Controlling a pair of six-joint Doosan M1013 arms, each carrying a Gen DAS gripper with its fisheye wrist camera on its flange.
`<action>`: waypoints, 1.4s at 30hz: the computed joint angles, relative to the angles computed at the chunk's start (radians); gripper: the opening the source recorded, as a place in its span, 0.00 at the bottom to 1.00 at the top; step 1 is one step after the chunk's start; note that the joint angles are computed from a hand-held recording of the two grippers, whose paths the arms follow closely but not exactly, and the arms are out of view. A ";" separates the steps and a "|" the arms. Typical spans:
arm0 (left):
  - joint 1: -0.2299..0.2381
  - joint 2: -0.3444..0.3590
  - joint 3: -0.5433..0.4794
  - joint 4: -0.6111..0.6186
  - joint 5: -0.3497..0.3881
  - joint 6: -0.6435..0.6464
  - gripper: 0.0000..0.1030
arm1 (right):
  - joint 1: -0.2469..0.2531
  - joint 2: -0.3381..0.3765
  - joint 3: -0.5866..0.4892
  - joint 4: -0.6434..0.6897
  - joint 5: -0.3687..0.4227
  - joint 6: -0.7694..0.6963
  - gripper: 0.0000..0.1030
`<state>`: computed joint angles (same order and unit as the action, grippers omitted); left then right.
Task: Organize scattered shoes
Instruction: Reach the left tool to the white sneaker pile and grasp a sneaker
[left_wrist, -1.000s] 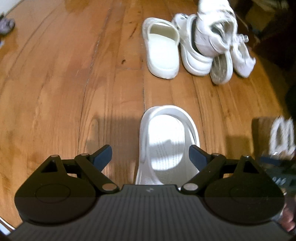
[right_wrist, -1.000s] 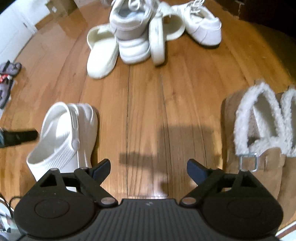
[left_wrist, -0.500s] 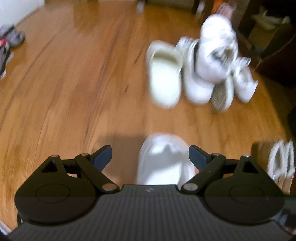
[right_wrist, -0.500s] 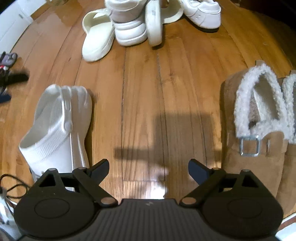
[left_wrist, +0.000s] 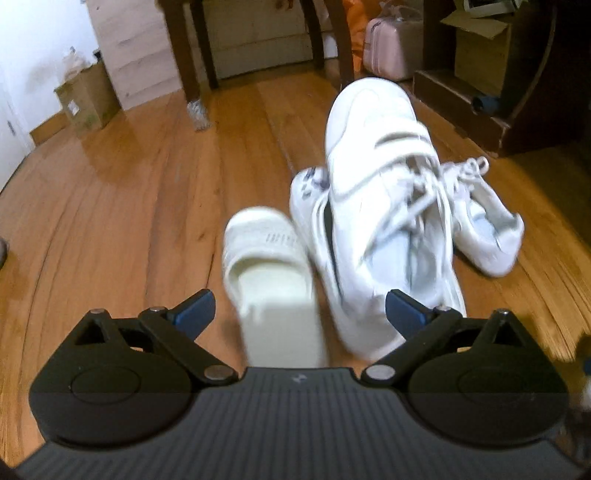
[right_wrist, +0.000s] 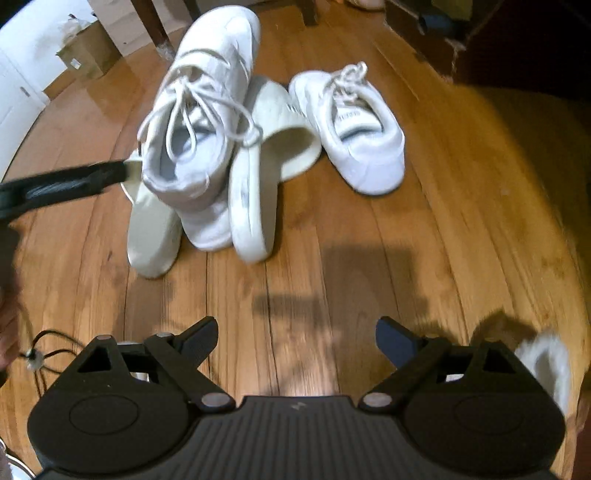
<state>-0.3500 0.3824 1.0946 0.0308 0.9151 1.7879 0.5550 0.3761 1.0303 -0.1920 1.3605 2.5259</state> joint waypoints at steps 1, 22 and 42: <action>-0.016 0.009 0.002 0.064 -0.025 -0.030 0.97 | -0.002 -0.004 0.008 0.005 -0.008 0.002 0.90; -0.012 0.036 0.031 -0.059 -0.135 -0.101 0.21 | -0.001 -0.014 0.064 0.111 -0.005 0.056 0.90; 0.109 -0.078 0.111 -0.173 -0.139 -0.058 0.18 | 0.025 -0.037 0.057 0.173 -0.126 0.132 0.91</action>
